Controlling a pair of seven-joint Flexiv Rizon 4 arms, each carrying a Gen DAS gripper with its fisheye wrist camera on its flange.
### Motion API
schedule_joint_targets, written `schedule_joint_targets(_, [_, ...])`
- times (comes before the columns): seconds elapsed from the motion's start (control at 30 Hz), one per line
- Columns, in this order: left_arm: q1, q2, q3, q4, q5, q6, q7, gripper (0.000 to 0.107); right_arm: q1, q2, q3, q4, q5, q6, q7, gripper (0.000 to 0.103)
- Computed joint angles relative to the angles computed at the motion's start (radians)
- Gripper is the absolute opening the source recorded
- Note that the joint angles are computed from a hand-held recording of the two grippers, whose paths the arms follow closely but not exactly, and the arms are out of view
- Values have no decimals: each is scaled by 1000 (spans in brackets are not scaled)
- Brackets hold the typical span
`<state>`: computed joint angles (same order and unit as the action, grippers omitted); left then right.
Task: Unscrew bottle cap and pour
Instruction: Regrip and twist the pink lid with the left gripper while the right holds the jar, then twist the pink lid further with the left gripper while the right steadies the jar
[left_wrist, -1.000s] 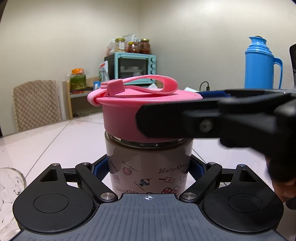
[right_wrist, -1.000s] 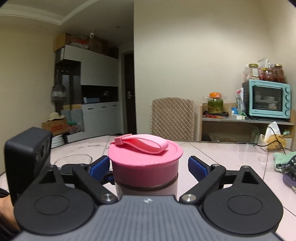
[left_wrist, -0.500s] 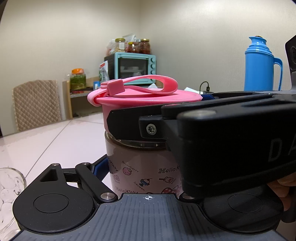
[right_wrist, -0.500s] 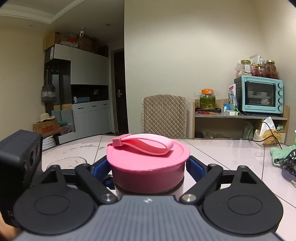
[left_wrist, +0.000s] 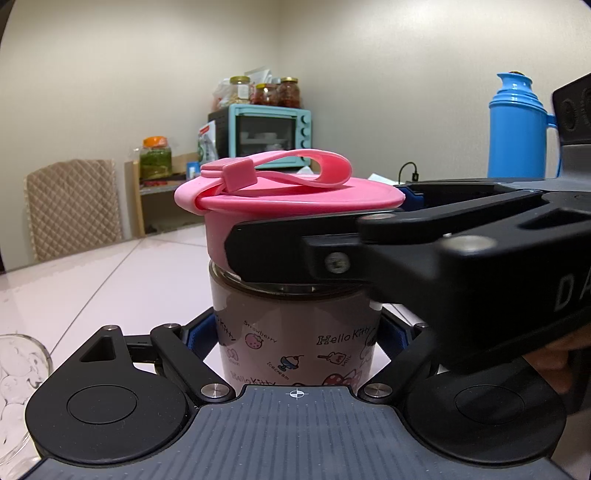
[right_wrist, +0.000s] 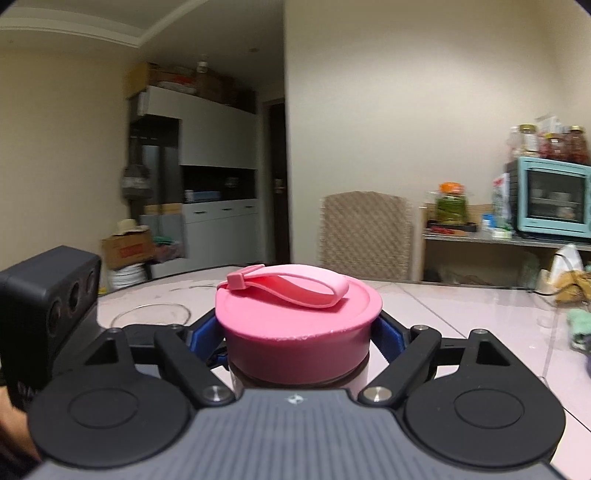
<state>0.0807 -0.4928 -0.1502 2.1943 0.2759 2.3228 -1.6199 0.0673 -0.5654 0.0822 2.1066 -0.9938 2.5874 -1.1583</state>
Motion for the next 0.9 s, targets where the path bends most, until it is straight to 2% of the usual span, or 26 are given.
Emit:
schedule_joint_targets(0.1, [0,0,0,1,1,1,-1,90,-59,-69,-30,-118,-223,76,118,85])
schedule_joint_targets(0.23, [-1,0,1,1,0,2,-1,90,-58,-125,-105,-261,-400,168,235,85])
schedule_joint_targets(0.43, [-3,0,2,2,-2,2,0,90,-23,-223,-207,-475,-533,338,387,85])
schedule_joint_targets(0.63, [-4,0,2,2,-3,2,0,90,6,-200,-245,-462,-522,345,415,87])
schedule_joint_targets(0.67, [-4,0,2,2,-3,3,0,90,7,-187,-245,-442,-513,330,410,90])
schedule_joint_targets(0.7, [-6,0,3,2,-5,3,1,90,9,-164,-242,-405,-496,300,395,93])
schedule_joint_targets(0.9, [-7,0,4,4,-7,4,2,90,-7,-27,-164,-162,-332,128,238,94])
